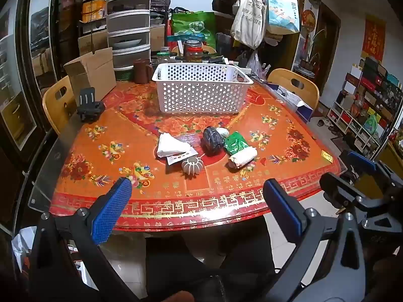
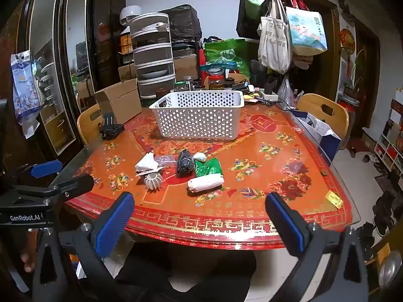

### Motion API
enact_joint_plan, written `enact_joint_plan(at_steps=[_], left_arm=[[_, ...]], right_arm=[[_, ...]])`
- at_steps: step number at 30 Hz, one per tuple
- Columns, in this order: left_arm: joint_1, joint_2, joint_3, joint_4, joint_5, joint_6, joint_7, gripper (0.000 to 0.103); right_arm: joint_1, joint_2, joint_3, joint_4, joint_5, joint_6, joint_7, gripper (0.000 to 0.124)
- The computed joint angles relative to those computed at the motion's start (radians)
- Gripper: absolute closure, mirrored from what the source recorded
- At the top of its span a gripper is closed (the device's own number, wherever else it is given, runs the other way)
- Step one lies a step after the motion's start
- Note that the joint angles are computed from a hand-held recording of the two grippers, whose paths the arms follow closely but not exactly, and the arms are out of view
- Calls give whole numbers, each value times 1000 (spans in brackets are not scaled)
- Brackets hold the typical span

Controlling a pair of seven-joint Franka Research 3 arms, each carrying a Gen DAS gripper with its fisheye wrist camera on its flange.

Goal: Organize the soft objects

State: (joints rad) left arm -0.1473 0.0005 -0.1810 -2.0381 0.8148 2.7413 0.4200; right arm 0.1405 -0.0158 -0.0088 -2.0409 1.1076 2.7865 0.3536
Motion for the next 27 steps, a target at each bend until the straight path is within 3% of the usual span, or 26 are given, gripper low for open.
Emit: enact_joint_plan(at_steps=[2, 9, 27], left_arm=[[0, 1, 0, 3, 11, -2, -7, 0], [3, -19, 1, -12, 105, 14, -74, 0], [-12, -21, -19, 7, 125, -28, -91, 0]], right_arm=[[1, 3, 0, 4, 48, 8, -46, 21], [-8, 7, -1, 9, 32, -8, -28, 21], [-11, 2, -5, 9, 38, -36, -24, 21]])
